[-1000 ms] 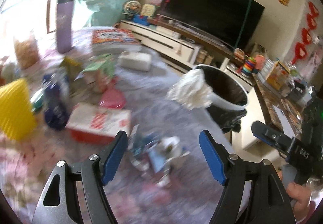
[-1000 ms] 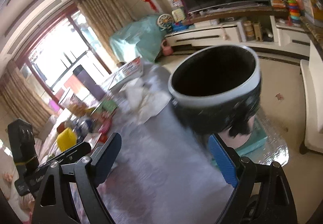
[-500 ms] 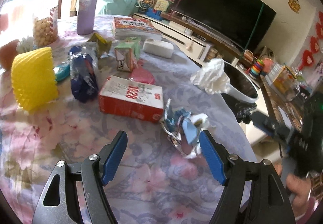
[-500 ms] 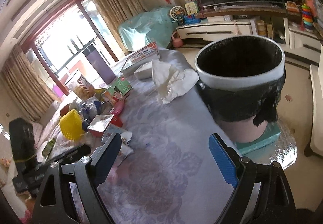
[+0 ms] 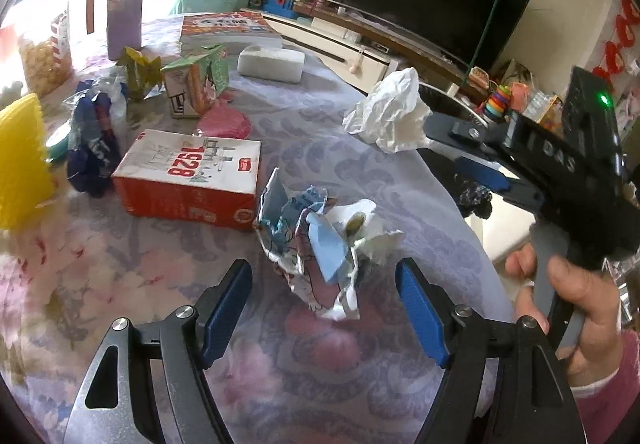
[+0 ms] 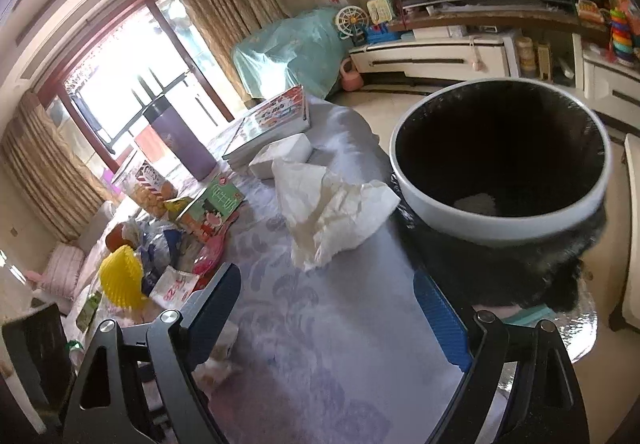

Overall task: Collect trash
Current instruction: 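Grasp the crumpled candy wrapper with the left tool while the right tool grasps the tissue, then carry the wrapper and tissue over the bin and open both tools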

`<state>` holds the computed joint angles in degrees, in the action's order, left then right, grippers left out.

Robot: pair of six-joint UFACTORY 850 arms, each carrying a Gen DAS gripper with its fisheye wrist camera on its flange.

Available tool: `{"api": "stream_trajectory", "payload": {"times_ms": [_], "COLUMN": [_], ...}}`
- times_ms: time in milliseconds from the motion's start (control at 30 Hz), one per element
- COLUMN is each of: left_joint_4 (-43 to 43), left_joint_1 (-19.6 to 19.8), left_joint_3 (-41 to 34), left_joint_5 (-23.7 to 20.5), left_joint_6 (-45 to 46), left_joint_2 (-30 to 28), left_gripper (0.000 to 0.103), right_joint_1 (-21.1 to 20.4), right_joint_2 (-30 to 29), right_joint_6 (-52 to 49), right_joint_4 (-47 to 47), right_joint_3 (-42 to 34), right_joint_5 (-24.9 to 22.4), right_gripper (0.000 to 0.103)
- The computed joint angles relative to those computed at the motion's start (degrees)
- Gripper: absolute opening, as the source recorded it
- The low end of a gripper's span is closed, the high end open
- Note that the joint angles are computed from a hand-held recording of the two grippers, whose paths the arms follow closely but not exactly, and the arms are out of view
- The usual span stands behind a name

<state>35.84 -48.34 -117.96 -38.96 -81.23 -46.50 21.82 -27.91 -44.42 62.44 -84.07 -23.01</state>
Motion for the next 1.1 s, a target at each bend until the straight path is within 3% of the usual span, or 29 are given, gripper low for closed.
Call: {"api": "stream_trajectory", "payload": {"times_ms": [167,200,233,300,400,733,1100], "left_joint_4": [1.2,1.23,0.94,1.75,3.82,7.18,5.9], "left_joint_1": [0.35,0.51,0.51,0.39,0.43,0.7,1.2], "left_joint_3": [-1.22,-0.88,-1.7,-2.16,-0.45,2.44,-6.0], "left_joint_5": [-0.83,-0.01,0.12,0.29,1.65,4.63,2.51], "left_joint_6": [0.84,1.32,1.99,1.55,-0.32,-4.52,0.07], "left_joint_2": [-1.12,-0.96,-1.6,-2.03,-1.07,1.09,-3.31], "left_gripper": [0.068,0.058,0.055,0.043,0.033,0.027,0.027], "right_joint_1": [0.1,0.15,0.25,0.6,0.66,-0.61,-2.49], "right_joint_2": [-4.31,-4.84,-5.53,-6.56,-6.82,0.48,5.97], "right_joint_6": [4.26,4.62,5.21,7.2,7.75,-4.88,-8.55], "right_joint_4": [-2.88,-3.12,-3.62,-6.11,-7.64,3.78,8.57], "right_joint_3": [-5.1,-5.73,-6.57,-7.93,-8.37,0.47,6.97], "right_joint_5": [-2.65,-2.79,-2.84,-2.42,-2.55,-1.65,-1.22], "right_gripper": [0.085,0.08,0.076,0.049,0.037,0.033,0.034]}}
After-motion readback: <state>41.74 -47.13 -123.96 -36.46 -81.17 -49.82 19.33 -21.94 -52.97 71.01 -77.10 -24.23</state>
